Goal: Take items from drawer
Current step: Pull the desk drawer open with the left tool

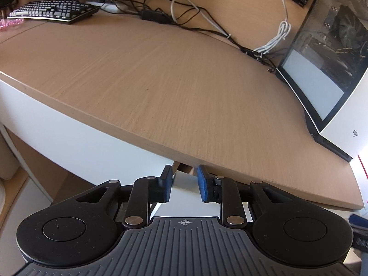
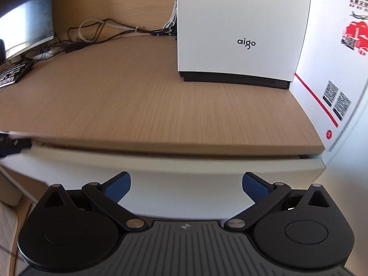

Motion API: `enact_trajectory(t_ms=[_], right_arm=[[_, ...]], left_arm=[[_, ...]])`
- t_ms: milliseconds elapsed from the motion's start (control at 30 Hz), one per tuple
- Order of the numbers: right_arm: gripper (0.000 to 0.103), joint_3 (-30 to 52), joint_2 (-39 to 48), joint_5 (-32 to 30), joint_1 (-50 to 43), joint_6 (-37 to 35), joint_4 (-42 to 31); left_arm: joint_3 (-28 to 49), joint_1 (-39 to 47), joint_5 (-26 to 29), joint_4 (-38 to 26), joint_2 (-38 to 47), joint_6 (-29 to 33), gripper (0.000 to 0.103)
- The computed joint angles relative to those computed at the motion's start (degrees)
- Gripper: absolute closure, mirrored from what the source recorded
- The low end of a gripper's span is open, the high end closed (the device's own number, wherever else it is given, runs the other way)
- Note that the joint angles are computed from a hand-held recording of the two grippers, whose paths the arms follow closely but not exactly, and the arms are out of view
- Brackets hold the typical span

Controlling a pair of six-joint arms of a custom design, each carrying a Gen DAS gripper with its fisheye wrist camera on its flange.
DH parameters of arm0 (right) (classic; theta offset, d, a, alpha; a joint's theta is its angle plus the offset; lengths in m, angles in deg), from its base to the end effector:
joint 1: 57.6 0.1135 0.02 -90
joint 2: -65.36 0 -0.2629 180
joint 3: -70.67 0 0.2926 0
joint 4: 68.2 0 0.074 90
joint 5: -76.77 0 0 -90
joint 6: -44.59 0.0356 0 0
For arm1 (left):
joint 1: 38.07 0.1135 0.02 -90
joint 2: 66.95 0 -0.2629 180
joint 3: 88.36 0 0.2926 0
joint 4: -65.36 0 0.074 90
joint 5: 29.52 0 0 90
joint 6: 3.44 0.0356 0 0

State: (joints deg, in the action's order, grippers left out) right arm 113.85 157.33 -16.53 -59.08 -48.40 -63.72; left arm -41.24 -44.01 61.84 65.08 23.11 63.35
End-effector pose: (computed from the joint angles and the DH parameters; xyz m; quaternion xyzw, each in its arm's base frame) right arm 0.3001 -0.0057 0.0796 -0.0233 0.9209 0.0114 0.3888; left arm 0.3126 -0.0334 0.1020 -0.1331 0.9081 -0.1104 0.3814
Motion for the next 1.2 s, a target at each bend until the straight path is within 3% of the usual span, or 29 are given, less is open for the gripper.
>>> enact_trajectory(t_ms=[233,500,667,767,967,1100,1200], right_arm=[[0.000,4.3,7.9,3.3,2.2,3.6,5.0],[0.000,6.8,7.5,3.8,2.7,3.6,-1.1],[0.000,5.2,5.8,3.4,2.6,3.0,-1.7],[0.000,4.3,4.8,3.2,2.6,2.7,-1.9],[0.000,3.6,4.5,2.4,2.4,2.1,-1.2],[0.000,4.9,5.2,2.1,1.3,1.1,-1.9],[0.000,10.3,8.8,3.6,0.8,1.9,-7.5]], left_arm=[[3.1,1.0,2.3,-4.9,0.7,4.3,0.074],[2.7,0.3,1.9,-6.8,-0.7,5.9,0.072],[1.3,1.2,3.4,-7.3,-2.4,5.7,0.073],[0.1,1.8,2.9,-5.7,-2.9,5.1,0.080],[1.8,1.1,2.0,-6.9,-1.7,5.5,0.078],[2.5,-0.6,-0.7,-8.5,-1.9,7.1,0.078],[2.3,-1.0,-1.2,-9.1,-2.3,7.5,0.078]])
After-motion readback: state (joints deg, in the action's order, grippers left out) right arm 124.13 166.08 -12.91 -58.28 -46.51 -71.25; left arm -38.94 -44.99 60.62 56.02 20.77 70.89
